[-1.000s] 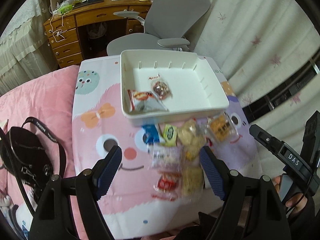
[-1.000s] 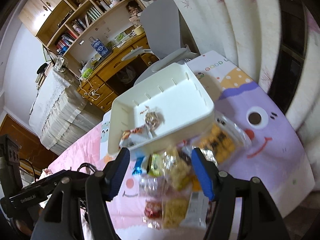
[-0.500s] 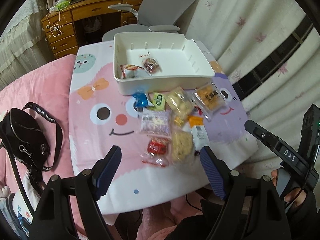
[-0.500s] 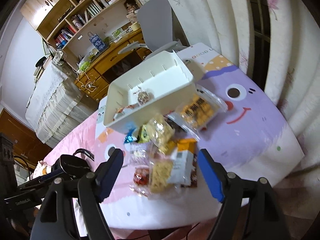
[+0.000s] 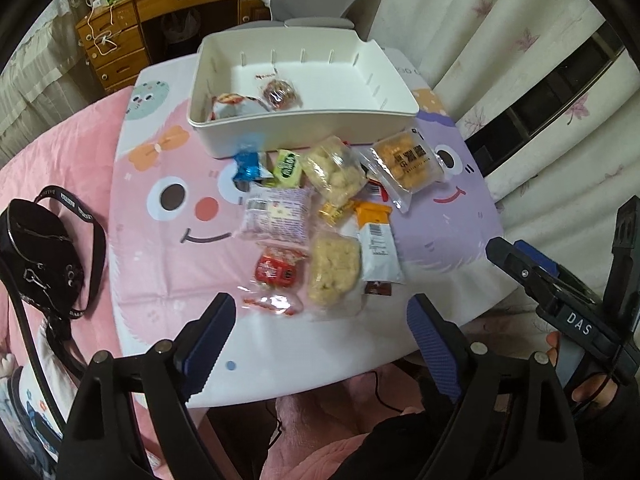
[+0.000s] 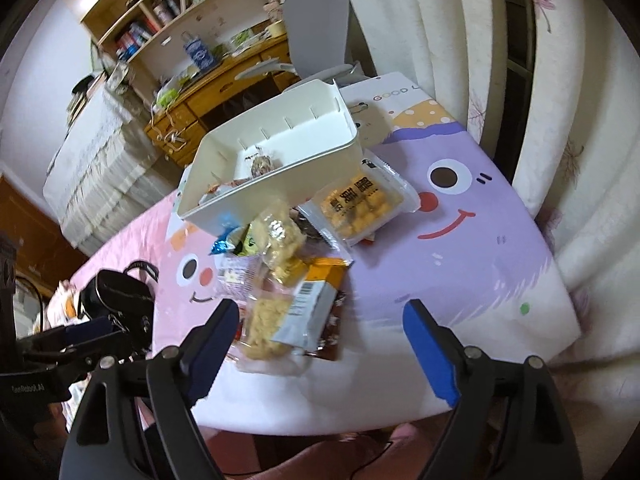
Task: Organize snacks
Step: 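Move the right gripper back over the snack pile toward the clear pastry box, then grasp the clear pastry box with the right gripper while the left gripper approaches the yellow bar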
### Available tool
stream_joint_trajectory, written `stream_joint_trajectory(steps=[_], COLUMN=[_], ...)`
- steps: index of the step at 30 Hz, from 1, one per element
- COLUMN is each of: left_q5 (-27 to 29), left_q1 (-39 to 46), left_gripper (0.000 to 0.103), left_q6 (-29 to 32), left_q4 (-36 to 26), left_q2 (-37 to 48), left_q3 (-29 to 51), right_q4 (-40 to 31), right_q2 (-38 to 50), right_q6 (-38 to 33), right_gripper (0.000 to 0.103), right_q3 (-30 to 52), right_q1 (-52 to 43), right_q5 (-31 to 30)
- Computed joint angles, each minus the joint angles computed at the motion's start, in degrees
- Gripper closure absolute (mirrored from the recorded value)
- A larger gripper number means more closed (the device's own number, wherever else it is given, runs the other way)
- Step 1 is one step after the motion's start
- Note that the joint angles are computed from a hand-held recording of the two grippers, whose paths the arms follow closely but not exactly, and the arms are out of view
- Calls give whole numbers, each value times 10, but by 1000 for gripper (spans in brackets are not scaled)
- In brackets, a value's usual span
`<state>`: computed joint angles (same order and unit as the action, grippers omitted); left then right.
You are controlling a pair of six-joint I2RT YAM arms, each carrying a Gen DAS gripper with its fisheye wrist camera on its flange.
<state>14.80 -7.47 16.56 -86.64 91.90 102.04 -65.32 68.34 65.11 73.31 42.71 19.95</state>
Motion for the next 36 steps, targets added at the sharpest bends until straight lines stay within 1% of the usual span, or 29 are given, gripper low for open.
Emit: stream_joint_trajectory(steps=[3,5,9,14,18,22,25,30,36], left_q5=[-22,-28,-51,-86,-103,-117,-117,-122,-136], left_q1=[-42,-65,-118,-172,-197,-215,-222,-228,-232], left_gripper=[16,16,16,16,16,16,16,16,16], left_q6=[-50,-79,-143,-195,-220,-234,-245,-265,-287], left_q4=[20,29,59,103,147,180,195,191,173], left_q2=[-4,-3,1,9,12,27,50,107,174], left_q3=[-18,-25,-45,-77,-105,-121,-122,-95,-52], right_q4=[0,7,24,43,54,62,70,84,98], right_q2=[-13,-21,-27,-13,14,44,69,121,188], right_q6=[-80,-132,-243,-355,-424,-476,-506,-547,-583], right_gripper=[16,15,14,12,8,5,4,4,4], right_q3=[-11,-20,-32,-36,-37,-34,-33,-26,-8], right_q1=[-51,-90,-184,-282,-339,-374,-393,-409,-412], right_q5=[-35,-64,-138,-220,-275,-313,-337,-365,-381])
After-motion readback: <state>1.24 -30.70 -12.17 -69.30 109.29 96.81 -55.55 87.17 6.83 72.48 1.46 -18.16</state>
